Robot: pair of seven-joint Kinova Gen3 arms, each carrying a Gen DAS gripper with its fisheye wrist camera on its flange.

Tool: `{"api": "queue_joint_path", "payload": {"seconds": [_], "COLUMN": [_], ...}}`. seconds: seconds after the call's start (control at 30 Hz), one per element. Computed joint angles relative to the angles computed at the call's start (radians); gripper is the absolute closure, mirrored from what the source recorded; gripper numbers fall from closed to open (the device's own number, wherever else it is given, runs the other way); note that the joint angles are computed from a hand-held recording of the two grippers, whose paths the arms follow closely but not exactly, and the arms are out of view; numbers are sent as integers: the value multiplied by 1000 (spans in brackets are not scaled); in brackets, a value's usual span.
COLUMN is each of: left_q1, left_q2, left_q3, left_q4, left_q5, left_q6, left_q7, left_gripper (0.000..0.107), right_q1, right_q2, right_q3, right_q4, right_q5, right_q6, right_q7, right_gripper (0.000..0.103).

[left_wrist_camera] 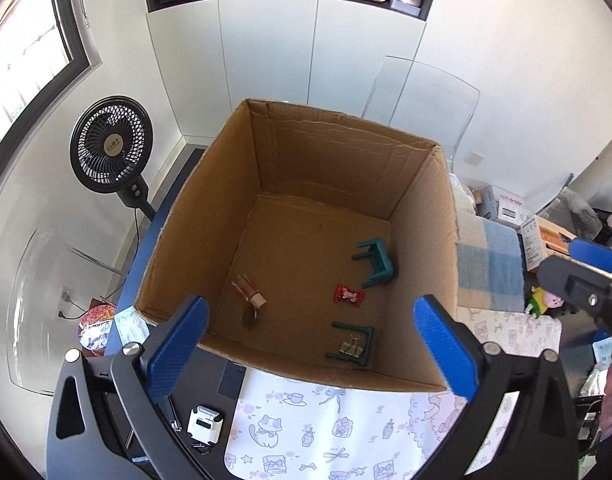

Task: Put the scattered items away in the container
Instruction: 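Move both tools back toward the white cable and yellow star strip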

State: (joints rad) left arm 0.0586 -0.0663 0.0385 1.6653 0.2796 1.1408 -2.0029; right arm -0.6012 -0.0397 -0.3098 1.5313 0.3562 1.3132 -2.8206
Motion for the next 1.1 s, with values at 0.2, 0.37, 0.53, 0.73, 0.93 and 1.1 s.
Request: {"api": "queue_joint_path", "payload": {"seconds": [0.2, 0.37, 0.53, 0.73, 0.93, 1.1], "left_q1": [54, 109, 165, 232, 295, 336], "left_q2": [-59, -95, -107, -119, -115, -117], "left_q3": [42, 74, 102, 161, 198, 244], "left_q4": [35, 59, 64, 72, 89, 130], "left_q5": [-2, 2, 19, -11, -19, -69], "left_q6": [24, 32, 54, 57, 57, 30], "left_q7": [45, 96, 144, 227, 292, 378], "left_gripper": [5, 5, 5, 5, 5, 5], "right_q1": [27, 78, 142, 212, 269, 309], "right_q2": [-106, -198, -291, -396, -478, -544], "right_q3": [-33, -79, -119, -136, -131, -106], "right_q4": [61, 105, 138, 173, 228, 284], "right_q5": [-12, -36, -67, -122, -179, -236], "right_q6": [53, 105, 157, 192, 188, 152], "right_q7": [-52, -75, -75, -53, -6, 38], "right_gripper": [0, 0, 0, 0, 0, 0]}}
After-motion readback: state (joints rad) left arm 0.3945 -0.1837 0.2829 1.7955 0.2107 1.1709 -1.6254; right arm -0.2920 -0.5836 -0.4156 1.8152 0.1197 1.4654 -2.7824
